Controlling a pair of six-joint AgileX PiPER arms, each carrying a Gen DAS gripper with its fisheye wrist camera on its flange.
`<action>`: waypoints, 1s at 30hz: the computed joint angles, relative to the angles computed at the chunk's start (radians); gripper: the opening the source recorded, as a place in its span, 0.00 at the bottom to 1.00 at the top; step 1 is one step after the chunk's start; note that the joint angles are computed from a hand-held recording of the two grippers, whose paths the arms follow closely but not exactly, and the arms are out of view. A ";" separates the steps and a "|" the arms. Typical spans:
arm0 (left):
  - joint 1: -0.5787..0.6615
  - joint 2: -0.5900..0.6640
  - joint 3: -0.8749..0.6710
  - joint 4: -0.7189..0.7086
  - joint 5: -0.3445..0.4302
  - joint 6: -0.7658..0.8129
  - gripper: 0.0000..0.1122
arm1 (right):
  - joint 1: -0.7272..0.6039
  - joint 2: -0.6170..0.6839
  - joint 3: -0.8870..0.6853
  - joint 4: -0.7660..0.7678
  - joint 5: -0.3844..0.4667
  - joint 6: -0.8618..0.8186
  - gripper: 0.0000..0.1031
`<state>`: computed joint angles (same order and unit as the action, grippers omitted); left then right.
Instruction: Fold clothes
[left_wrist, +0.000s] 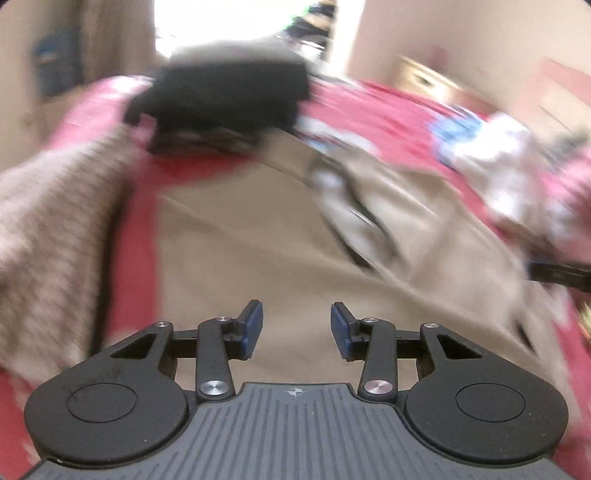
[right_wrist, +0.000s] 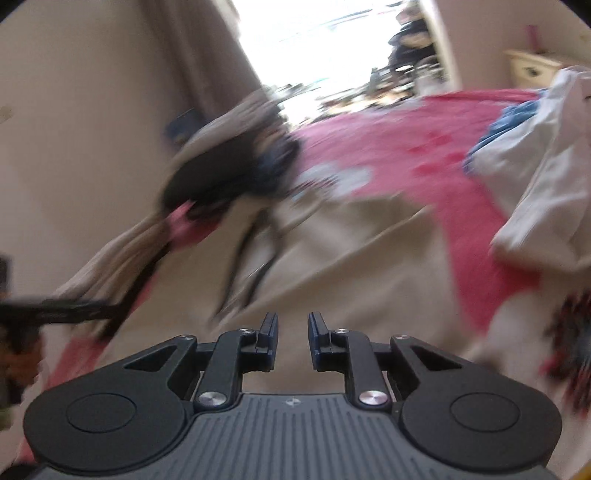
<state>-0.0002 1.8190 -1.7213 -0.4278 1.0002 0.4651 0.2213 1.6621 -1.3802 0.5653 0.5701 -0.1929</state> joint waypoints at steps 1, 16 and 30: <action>-0.016 -0.029 0.068 -0.013 -0.017 0.037 0.36 | 0.025 -0.015 0.019 -0.003 0.017 -0.016 0.19; -0.041 -0.236 0.354 -0.164 -0.113 0.319 0.37 | -0.101 -0.291 0.206 0.205 0.324 -0.237 0.21; -0.217 -0.228 0.570 -0.166 -0.278 0.458 0.38 | 0.162 -0.234 0.262 -0.268 0.094 0.166 0.30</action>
